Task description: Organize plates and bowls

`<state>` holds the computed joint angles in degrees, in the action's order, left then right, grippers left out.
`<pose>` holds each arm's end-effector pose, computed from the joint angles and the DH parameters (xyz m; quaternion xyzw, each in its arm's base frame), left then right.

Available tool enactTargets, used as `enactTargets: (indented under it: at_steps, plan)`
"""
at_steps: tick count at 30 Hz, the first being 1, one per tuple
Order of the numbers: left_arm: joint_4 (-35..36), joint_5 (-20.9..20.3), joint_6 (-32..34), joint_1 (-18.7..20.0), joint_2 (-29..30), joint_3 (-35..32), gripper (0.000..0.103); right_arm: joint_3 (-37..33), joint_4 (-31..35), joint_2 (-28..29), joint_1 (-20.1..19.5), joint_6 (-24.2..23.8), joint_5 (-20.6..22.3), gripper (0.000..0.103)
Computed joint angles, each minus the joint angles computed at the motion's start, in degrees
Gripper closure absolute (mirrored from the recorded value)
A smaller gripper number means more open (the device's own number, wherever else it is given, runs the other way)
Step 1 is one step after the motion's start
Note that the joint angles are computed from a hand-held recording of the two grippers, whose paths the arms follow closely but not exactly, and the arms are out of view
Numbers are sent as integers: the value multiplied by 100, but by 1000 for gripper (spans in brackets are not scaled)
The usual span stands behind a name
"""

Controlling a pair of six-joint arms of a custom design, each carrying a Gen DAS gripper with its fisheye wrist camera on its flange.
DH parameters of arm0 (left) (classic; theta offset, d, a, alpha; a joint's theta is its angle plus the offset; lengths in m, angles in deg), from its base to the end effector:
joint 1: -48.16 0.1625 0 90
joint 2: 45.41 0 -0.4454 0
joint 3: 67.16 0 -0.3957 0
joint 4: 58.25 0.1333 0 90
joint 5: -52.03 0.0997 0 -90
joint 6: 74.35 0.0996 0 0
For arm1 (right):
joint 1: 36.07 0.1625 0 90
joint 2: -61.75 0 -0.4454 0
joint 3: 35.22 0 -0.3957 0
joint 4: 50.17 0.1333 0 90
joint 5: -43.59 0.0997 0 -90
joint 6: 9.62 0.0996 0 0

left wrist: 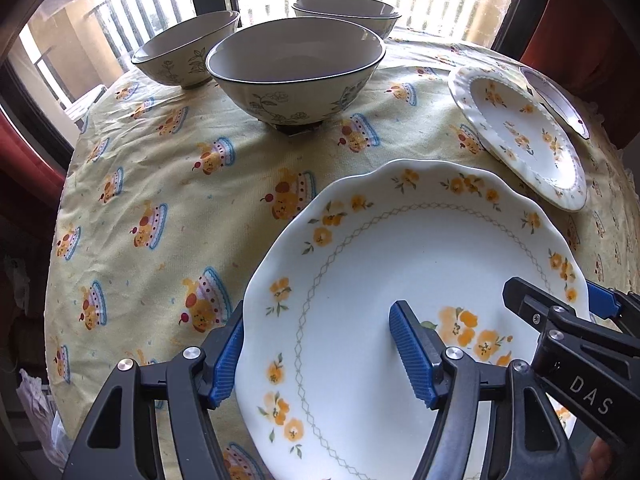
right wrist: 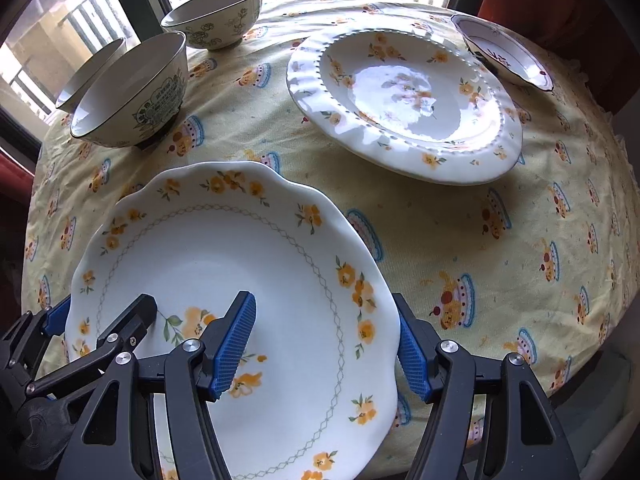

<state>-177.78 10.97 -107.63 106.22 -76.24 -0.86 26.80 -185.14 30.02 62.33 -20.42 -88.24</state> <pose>-0.2449 -0.7867 0.0858 0.0108 0.9091 -0.1832 0.3739 0.1882 -0.8170 0.1506 0.1095 -0.9211 0.1119 0.3565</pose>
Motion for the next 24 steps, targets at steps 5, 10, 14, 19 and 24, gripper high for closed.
enactTargets:
  at_steps: [5, 10, 14, 19, 24]
  plan:
    - [268, 135, -453, -164, 205, -267, 34, -34, 63, -162, -98, -337, 186, 32]
    - [502, 297, -853, -315, 436, -572, 34, -170, 187, -286, -195, -697, 374, 32]
    - [681, 389, -1116, -418, 627, -828, 34, -342, 308, -326, -275, -946, 497, 32]
    - [833, 475, -1281, -520, 949, -1265, 34, -530, 401, -389, -386, -1239, 610, 32]
    - [1016, 499, -1373, -622, 1331, -1772, 34, -665, 452, -481, -526, -1483, 687, 32]
